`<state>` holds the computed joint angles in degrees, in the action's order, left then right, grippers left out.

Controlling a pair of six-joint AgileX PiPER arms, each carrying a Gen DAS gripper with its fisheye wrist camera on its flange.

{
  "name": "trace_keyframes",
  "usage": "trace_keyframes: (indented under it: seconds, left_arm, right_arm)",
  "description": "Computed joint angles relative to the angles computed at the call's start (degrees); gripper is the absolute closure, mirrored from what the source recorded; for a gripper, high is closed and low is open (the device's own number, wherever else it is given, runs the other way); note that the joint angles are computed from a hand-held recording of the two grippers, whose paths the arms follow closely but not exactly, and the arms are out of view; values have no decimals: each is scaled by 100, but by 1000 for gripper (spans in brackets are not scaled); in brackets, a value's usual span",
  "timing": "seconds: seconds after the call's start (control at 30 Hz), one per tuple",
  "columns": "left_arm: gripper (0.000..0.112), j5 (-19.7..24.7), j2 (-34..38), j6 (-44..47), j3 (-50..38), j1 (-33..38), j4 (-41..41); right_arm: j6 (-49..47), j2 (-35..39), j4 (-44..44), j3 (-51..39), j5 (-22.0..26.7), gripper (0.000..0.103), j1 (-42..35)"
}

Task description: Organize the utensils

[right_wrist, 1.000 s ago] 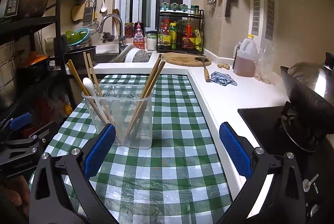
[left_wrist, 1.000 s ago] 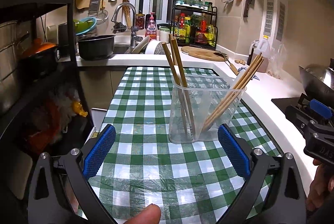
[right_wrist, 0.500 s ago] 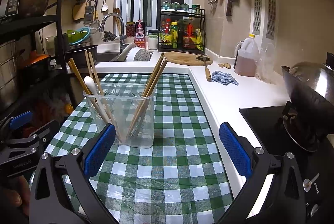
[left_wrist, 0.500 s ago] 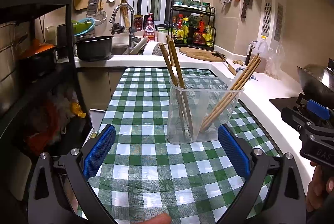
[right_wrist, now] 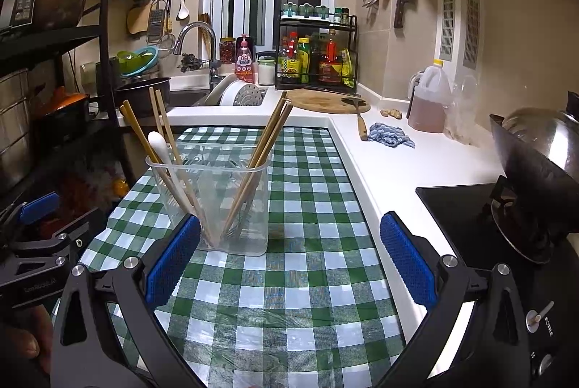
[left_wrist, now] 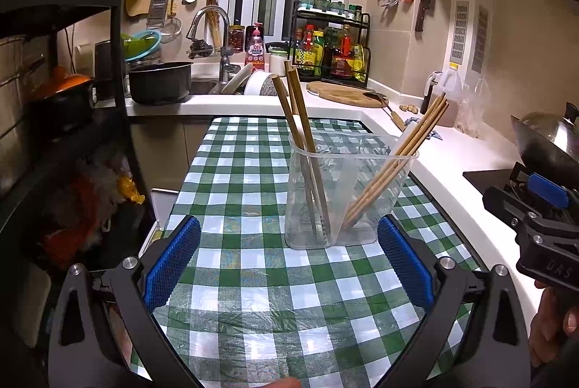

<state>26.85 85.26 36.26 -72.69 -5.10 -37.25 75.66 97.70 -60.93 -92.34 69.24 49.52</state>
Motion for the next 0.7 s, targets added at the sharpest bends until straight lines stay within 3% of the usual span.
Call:
trace_keyframes:
  seconds: [0.4, 0.7]
  left_arm:
    - [17, -52, -63, 313, 96, 9, -258]
    - [17, 20, -8, 7, 28, 28, -33]
  right_arm:
    - [-29, 64, 26, -81, 21, 5, 23]
    - [-33, 62, 29, -85, 22, 5, 18]
